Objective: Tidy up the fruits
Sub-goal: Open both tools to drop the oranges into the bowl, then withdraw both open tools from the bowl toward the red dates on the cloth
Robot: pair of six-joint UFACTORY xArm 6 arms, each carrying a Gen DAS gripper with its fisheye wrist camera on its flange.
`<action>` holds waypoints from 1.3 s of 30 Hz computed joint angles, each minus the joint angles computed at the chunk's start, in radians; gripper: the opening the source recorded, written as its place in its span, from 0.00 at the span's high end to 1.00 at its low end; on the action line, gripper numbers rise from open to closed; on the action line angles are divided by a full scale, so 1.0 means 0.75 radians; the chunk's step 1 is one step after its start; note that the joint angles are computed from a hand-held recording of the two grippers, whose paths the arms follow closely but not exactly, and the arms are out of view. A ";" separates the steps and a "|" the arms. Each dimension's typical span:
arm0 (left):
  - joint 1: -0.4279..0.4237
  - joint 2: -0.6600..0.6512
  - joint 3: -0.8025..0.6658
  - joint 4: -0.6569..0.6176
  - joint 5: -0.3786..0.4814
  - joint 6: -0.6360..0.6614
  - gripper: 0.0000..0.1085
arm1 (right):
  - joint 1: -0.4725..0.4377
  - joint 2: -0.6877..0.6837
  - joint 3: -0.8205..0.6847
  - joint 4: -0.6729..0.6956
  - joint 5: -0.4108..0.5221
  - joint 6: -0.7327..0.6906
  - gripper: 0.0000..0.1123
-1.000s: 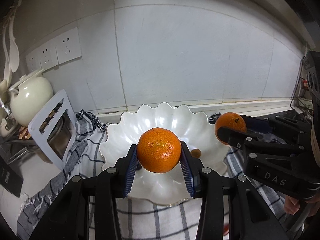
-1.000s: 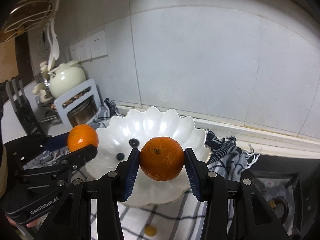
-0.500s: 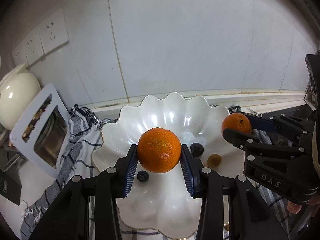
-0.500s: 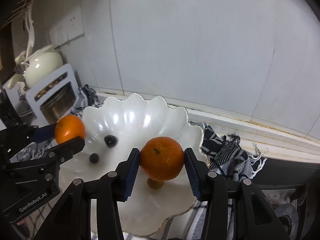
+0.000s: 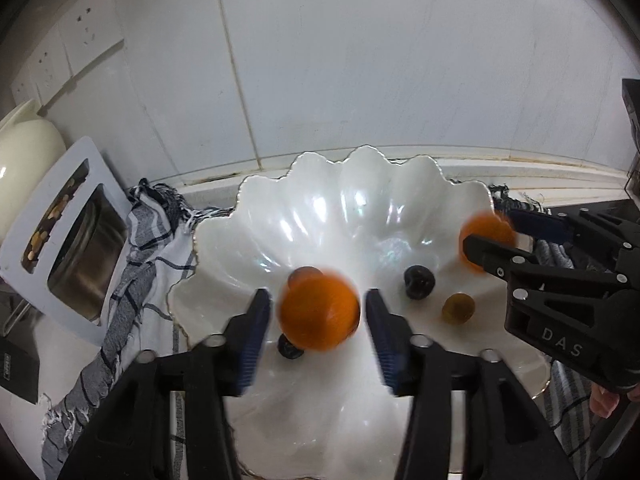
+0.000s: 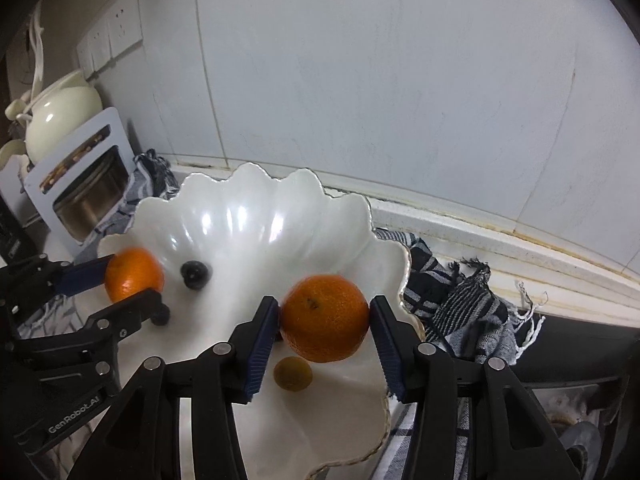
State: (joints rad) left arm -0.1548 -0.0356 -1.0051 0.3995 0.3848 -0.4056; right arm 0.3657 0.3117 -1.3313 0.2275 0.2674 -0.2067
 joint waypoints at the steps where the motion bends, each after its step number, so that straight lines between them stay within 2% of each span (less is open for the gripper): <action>1: 0.005 -0.005 0.002 0.036 0.001 -0.037 0.42 | -0.004 -0.003 0.008 -0.038 -0.015 0.041 0.45; 8: 0.010 -0.082 0.028 0.151 0.061 -0.168 0.39 | -0.013 -0.082 0.096 -0.085 -0.076 0.092 0.44; 11: 0.002 -0.142 0.074 0.162 0.053 -0.168 0.39 | -0.013 -0.144 0.171 -0.106 -0.117 0.096 0.44; 19: -0.040 -0.319 0.183 0.281 0.063 -0.254 0.39 | 0.015 -0.310 0.344 0.081 -0.179 -0.075 0.44; 25: -0.060 -0.467 0.273 0.307 0.055 -0.281 0.39 | 0.034 -0.459 0.489 0.108 -0.264 -0.108 0.44; 33: -0.097 -0.668 0.392 0.377 0.075 -0.329 0.38 | 0.042 -0.635 0.660 -0.024 -0.348 -0.010 0.44; 39: -0.139 -0.816 0.477 0.419 0.101 -0.366 0.38 | 0.062 -0.769 0.780 0.003 -0.379 -0.030 0.44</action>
